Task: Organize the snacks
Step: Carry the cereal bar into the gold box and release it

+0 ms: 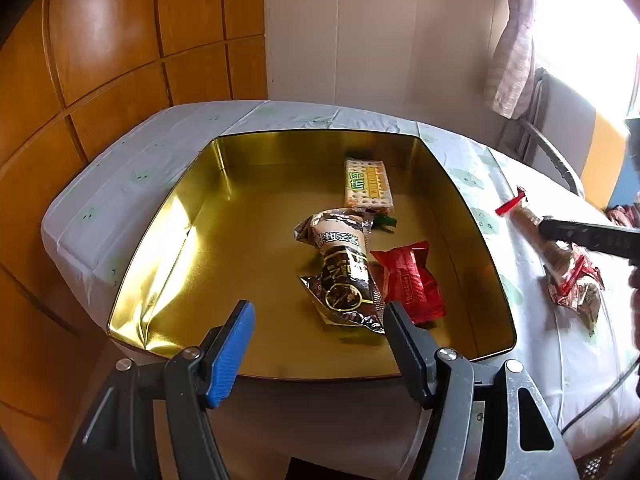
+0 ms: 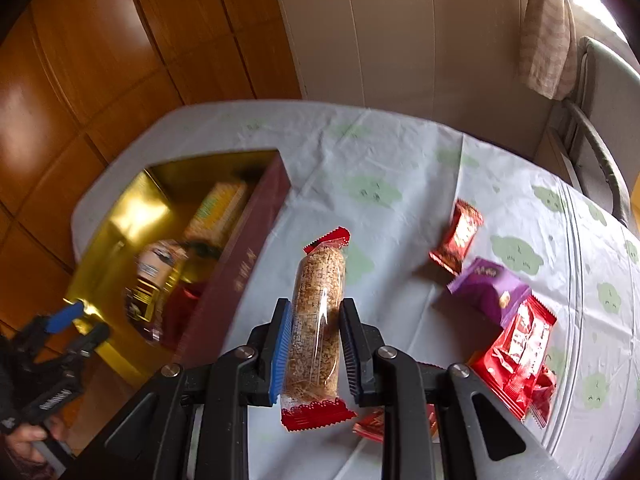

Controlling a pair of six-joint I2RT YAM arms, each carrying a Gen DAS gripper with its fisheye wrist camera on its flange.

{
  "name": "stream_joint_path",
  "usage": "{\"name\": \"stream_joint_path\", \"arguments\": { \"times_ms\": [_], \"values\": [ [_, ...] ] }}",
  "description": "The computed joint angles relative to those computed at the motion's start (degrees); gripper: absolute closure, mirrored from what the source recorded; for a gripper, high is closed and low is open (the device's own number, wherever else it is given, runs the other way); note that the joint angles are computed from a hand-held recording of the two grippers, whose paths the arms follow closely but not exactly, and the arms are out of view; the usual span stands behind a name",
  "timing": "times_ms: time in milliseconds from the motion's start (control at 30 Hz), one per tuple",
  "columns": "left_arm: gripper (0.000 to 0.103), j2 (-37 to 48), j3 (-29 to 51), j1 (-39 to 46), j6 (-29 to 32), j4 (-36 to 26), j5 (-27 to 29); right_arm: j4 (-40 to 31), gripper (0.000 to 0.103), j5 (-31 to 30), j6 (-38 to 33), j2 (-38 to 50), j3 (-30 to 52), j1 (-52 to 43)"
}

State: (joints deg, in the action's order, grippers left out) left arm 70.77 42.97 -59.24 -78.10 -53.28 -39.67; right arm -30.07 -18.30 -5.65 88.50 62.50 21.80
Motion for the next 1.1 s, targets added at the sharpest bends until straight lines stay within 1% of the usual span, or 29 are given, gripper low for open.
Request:
{"name": "stream_joint_path", "arguments": {
  "times_ms": [133,233,367,500,633,733,767,833,967,1100],
  "values": [
    [0.036,-0.3,-0.4,0.4,-0.7,-0.6,0.0,-1.7,0.079,-2.9,1.1,-2.0,2.7,3.4],
    [0.036,-1.0,-0.8,0.8,-1.4,-1.2,-0.1,-2.2,0.079,-3.6,1.8,-1.1,5.1,8.5],
    [0.036,-2.7,-1.7,1.1,-3.3,-2.9,-0.5,-1.8,0.079,-0.8,2.2,3.1,8.1,15.8],
    [0.036,-4.7,-3.1,1.9,-4.4,-3.6,0.1,-2.8,0.079,1.6,2.3,9.7,11.6,20.3],
    [0.036,-5.7,-4.2,2.7,-4.1,-2.9,0.8,-4.3,0.079,3.2,3.0,15.7,14.5,22.1],
    [0.036,-5.8,-4.8,2.8,-3.6,-2.1,1.2,-4.5,0.079,3.6,3.5,17.3,14.6,22.6],
    [0.036,-6.0,-5.0,3.0,-3.3,-1.8,1.4,-4.3,0.078,3.2,3.4,17.3,14.2,22.4],
    [0.036,-6.2,-5.2,3.2,-2.8,-1.4,1.5,-4.0,0.071,2.4,3.6,16.1,12.7,21.9],
    [0.036,-6.5,-5.2,3.3,-3.0,-1.6,1.3,-2.8,0.069,1.1,3.3,11.7,9.2,19.7],
    [0.036,-6.0,-5.0,3.1,-3.1,-1.5,1.3,-1.5,0.069,1.7,3.3,6.8,5.7,18.0]
  ]
}}
